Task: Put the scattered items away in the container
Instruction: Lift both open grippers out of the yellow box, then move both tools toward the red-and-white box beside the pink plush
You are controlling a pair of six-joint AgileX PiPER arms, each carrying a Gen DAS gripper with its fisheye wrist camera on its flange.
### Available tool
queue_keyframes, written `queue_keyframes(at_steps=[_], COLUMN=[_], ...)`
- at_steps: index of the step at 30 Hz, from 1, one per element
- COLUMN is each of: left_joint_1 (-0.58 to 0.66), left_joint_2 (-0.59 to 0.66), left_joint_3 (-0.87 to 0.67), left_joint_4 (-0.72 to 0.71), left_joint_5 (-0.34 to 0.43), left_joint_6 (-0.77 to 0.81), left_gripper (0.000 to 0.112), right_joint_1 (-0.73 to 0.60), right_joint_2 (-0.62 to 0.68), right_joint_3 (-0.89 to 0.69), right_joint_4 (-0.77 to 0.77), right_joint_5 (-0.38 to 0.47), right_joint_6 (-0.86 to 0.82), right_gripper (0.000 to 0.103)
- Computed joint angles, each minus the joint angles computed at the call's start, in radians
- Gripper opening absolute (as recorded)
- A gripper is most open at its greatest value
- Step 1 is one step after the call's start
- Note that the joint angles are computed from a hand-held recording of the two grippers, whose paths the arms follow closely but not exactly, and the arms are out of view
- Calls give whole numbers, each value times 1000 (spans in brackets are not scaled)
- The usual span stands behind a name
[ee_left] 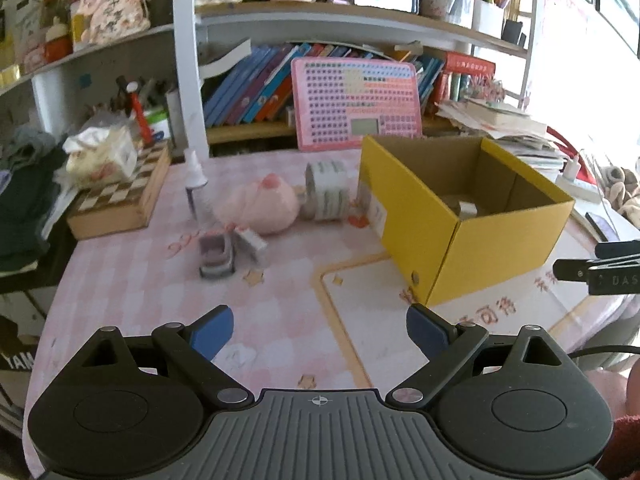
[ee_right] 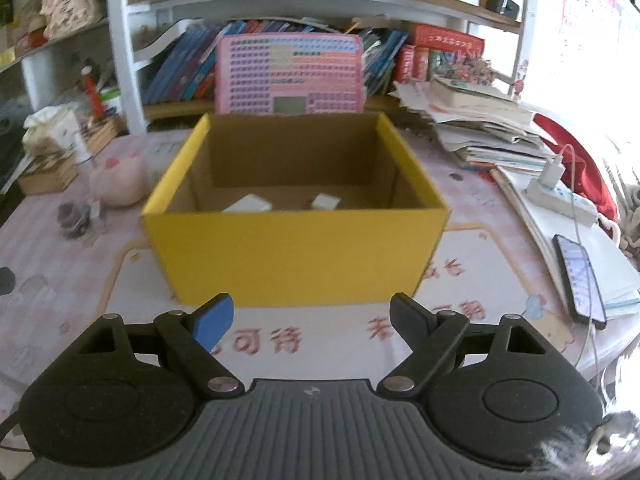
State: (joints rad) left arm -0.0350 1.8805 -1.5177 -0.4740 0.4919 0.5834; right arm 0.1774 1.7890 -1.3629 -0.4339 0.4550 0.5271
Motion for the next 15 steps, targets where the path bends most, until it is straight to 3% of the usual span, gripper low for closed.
queue_keyframes(at_steps=[4, 15], left_joint_1=[27, 109], left_joint_2=[-18, -31], left_joint_3=[39, 92], left_joint_4=[-37, -123], left_joint_5=[3, 43], left_joint_6=[63, 205], left_gripper=[95, 95], right_joint_1=[56, 165], right_joint_2=[3, 54], right_joint_3=[9, -38], right_joint_4=[-85, -61], right_joint_5=[21, 91], right_joint_6=[107, 104], right_gripper=[85, 85])
